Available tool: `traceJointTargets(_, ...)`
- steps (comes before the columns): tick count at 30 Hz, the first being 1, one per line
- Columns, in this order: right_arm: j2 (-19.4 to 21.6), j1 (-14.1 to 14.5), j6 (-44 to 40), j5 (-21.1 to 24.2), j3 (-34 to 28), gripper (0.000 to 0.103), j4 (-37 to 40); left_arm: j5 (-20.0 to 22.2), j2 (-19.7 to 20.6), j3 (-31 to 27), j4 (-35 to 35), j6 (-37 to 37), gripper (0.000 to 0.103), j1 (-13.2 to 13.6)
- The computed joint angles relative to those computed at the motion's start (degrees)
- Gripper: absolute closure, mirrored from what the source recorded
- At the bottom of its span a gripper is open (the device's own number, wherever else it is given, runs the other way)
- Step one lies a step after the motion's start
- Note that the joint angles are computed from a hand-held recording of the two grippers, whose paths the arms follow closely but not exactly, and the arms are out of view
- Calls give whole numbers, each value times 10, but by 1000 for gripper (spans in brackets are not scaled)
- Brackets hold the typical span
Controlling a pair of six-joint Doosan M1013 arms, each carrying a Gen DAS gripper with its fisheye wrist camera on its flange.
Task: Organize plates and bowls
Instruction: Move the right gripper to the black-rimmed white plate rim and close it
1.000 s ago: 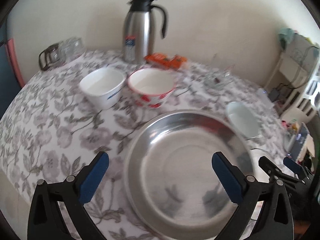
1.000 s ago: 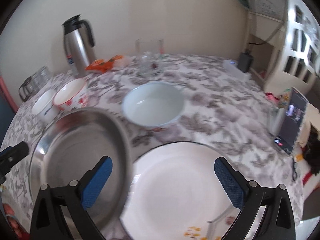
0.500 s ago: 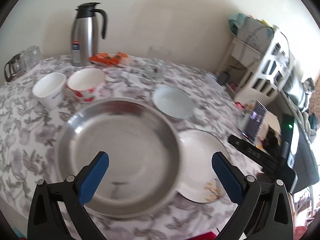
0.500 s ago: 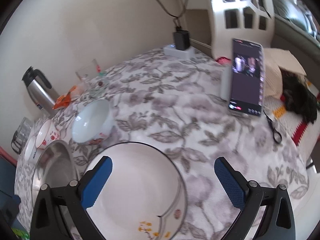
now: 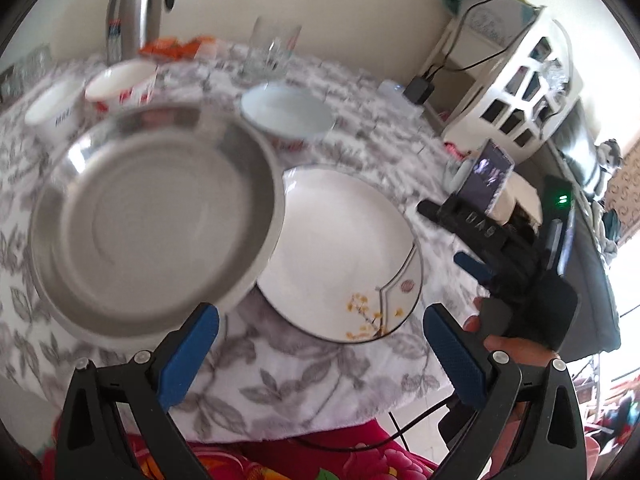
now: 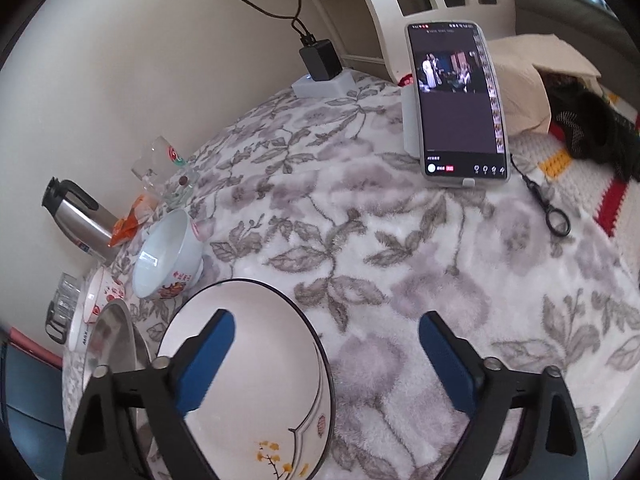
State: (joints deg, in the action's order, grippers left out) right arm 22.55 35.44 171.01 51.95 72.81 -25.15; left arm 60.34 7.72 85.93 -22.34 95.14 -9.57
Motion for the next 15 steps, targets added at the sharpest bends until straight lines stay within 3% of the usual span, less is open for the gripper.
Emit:
traceJointTargets(5, 2, -3, -21, -22, 3, 24, 27, 8, 8, -2, 19, -29, 12, -3)
traceJointTargets(12, 6, -6, -50, -29, 2, 49, 55, 26, 14, -2, 4, -45, 24, 2)
traceJointTargets(15, 8, -7, -57, -25, -1, 53, 61, 41, 19, -1, -12, -48, 34, 4)
